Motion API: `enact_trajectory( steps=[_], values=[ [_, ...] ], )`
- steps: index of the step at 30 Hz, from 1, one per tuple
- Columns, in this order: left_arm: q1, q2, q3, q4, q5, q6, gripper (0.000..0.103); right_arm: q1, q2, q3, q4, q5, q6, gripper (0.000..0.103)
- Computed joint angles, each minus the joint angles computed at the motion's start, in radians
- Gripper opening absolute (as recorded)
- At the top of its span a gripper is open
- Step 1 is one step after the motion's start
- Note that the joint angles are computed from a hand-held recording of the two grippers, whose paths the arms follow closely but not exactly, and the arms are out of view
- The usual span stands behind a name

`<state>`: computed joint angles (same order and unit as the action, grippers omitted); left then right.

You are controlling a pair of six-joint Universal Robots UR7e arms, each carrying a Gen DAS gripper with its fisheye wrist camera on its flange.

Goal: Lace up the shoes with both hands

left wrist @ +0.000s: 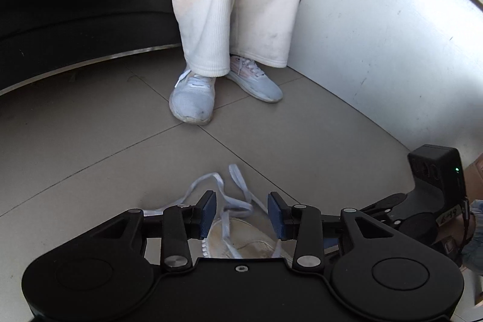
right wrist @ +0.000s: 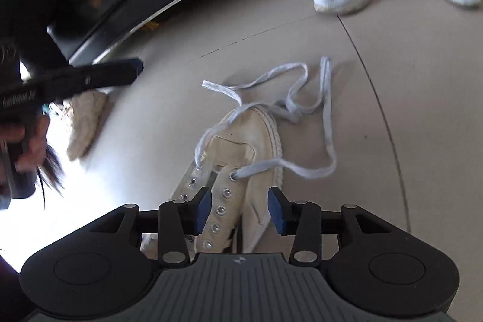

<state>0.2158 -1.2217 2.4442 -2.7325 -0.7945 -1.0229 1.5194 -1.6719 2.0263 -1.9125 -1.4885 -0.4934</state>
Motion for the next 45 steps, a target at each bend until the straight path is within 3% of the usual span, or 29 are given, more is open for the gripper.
enact_trajectory(
  steps=[2, 8, 11, 13, 14, 15, 17, 18, 22, 27, 30, 35, 38, 42, 45],
  values=[
    [-0.005, 0.022, 0.009, -0.011, -0.037, -0.023, 0.04, 0.009, 0.003, 0.032, -0.072, -0.025, 0.034, 0.055],
    [-0.01, 0.056, 0.015, -0.05, -0.103, -0.051, 0.041, -0.076, -0.009, 0.132, -0.236, 0.106, 0.266, 0.068],
    [-0.021, 0.061, 0.02, -0.034, -0.116, -0.079, 0.048, -0.101, -0.021, 0.195, -0.347, 0.148, 0.281, 0.067],
    [-0.019, 0.085, 0.024, -0.053, -0.13, -0.072, 0.048, -0.081, -0.025, 0.224, -0.43, 0.116, 0.234, 0.06],
    [-0.021, 0.09, 0.025, -0.058, -0.136, -0.073, 0.048, -0.069, -0.027, 0.237, -0.471, 0.096, 0.206, 0.044],
    [-0.022, 0.095, 0.026, -0.063, -0.142, -0.074, 0.048, -0.058, -0.029, 0.25, -0.512, 0.078, 0.177, 0.037],
    [-0.027, 0.104, 0.028, -0.073, -0.153, -0.073, 0.048, -0.053, -0.023, 0.259, -0.547, 0.081, 0.134, 0.006],
    [-0.029, 0.111, 0.027, -0.079, -0.155, -0.069, 0.048, -0.044, -0.022, 0.261, -0.564, 0.068, 0.112, 0.003],
    [-0.015, 0.163, 0.02, -0.172, -0.194, 0.01, 0.048, -0.004, -0.029, 0.277, -0.641, 0.017, -0.025, 0.002],
    [-0.035, 0.227, -0.02, -0.176, -0.214, 0.17, 0.048, 0.075, -0.03, 0.368, -0.887, -0.119, -0.372, 0.002],
    [-0.037, 0.259, -0.027, -0.245, -0.235, 0.235, 0.05, 0.087, -0.027, 0.39, -0.955, -0.142, -0.455, 0.002],
    [-0.008, 0.293, -0.049, -0.231, -0.293, 0.207, 0.045, 0.103, 0.002, 0.381, -1.011, -0.217, -0.459, 0.002],
    [-0.003, 0.282, -0.041, -0.229, -0.298, 0.142, 0.04, 0.094, 0.01, 0.371, -1.025, -0.248, -0.447, 0.002],
    [-0.003, 0.282, -0.048, -0.202, -0.3, 0.129, 0.038, 0.077, 0.021, 0.369, -1.084, -0.304, -0.498, 0.002],
    [0.003, 0.283, -0.038, -0.223, -0.3, 0.099, 0.037, 0.047, 0.011, 0.337, -1.033, -0.31, -0.447, 0.002]
  ],
)
